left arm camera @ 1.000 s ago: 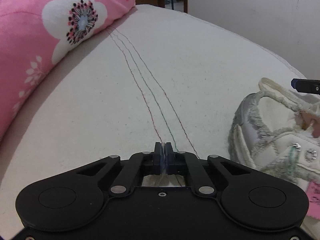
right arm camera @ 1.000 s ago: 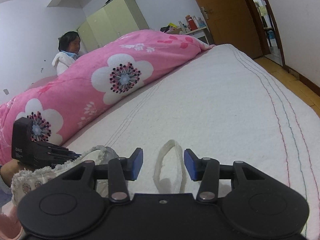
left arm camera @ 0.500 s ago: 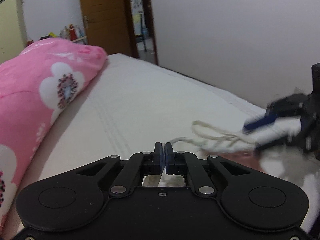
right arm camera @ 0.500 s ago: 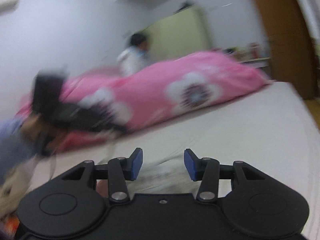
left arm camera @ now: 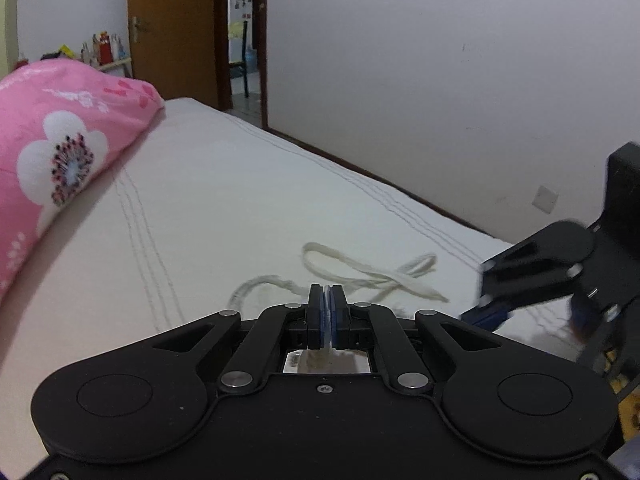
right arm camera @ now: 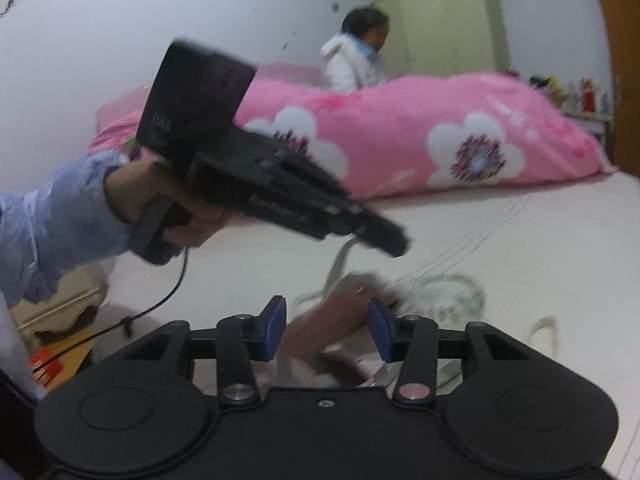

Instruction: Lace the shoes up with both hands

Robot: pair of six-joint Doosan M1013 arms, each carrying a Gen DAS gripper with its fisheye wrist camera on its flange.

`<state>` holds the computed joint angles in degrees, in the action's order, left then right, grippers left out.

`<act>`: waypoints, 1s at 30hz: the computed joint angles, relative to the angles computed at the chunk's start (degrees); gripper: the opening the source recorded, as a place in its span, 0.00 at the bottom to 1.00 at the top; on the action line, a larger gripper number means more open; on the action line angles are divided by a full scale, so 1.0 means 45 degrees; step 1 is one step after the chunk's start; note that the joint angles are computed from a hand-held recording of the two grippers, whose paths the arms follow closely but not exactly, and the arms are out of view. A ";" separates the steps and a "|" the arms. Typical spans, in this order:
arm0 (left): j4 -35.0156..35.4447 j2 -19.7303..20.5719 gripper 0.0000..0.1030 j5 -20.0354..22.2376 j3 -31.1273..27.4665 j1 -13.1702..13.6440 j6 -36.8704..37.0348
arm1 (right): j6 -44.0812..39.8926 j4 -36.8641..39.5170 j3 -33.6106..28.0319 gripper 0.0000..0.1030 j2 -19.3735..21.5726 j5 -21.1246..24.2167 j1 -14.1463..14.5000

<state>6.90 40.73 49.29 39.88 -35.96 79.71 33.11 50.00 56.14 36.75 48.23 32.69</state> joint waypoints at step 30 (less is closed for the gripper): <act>0.0545 0.3198 0.18 0.3258 -0.5008 -0.0377 0.3396 | 0.3457 0.2522 0.2228 0.04 -0.0346 -0.3587 -0.0489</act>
